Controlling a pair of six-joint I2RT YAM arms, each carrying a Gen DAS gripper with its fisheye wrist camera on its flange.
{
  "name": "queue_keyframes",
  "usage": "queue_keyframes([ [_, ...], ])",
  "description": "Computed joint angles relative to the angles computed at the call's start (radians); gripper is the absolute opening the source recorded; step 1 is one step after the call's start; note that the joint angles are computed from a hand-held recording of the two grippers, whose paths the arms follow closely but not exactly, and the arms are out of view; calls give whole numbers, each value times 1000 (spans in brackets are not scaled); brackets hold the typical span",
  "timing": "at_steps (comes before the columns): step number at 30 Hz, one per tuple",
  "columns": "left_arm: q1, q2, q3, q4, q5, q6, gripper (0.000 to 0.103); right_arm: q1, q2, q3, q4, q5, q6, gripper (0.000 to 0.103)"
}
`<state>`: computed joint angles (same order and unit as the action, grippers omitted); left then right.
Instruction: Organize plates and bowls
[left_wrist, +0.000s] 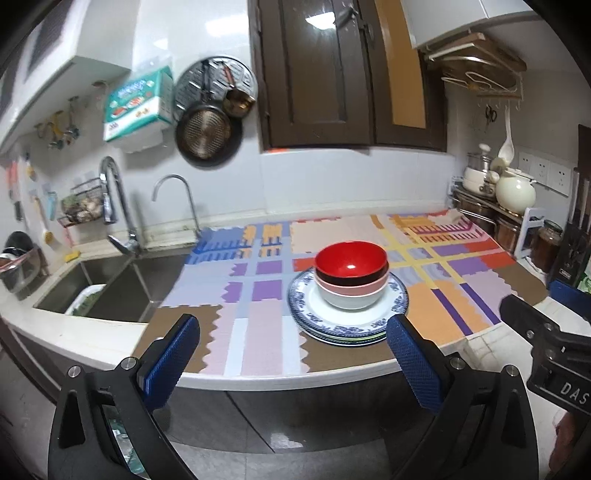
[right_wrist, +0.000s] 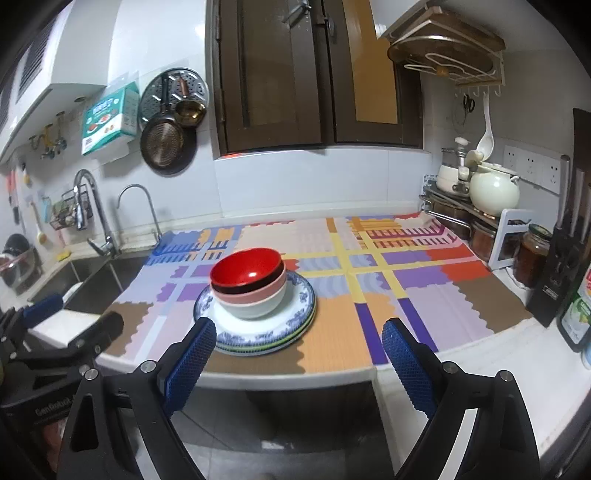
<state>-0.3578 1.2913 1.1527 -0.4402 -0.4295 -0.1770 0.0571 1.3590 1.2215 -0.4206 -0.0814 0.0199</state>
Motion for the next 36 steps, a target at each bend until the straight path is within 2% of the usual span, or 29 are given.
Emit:
queue_keyframes([
  [13, -54, -132, -68, -2, -61, 15, 103, 3, -179, -101, -46, 6, -24, 92],
  [36, -31, -193, -77, -31, -60, 37, 103, 70, -231, -106, -53, 72, 13, 92],
])
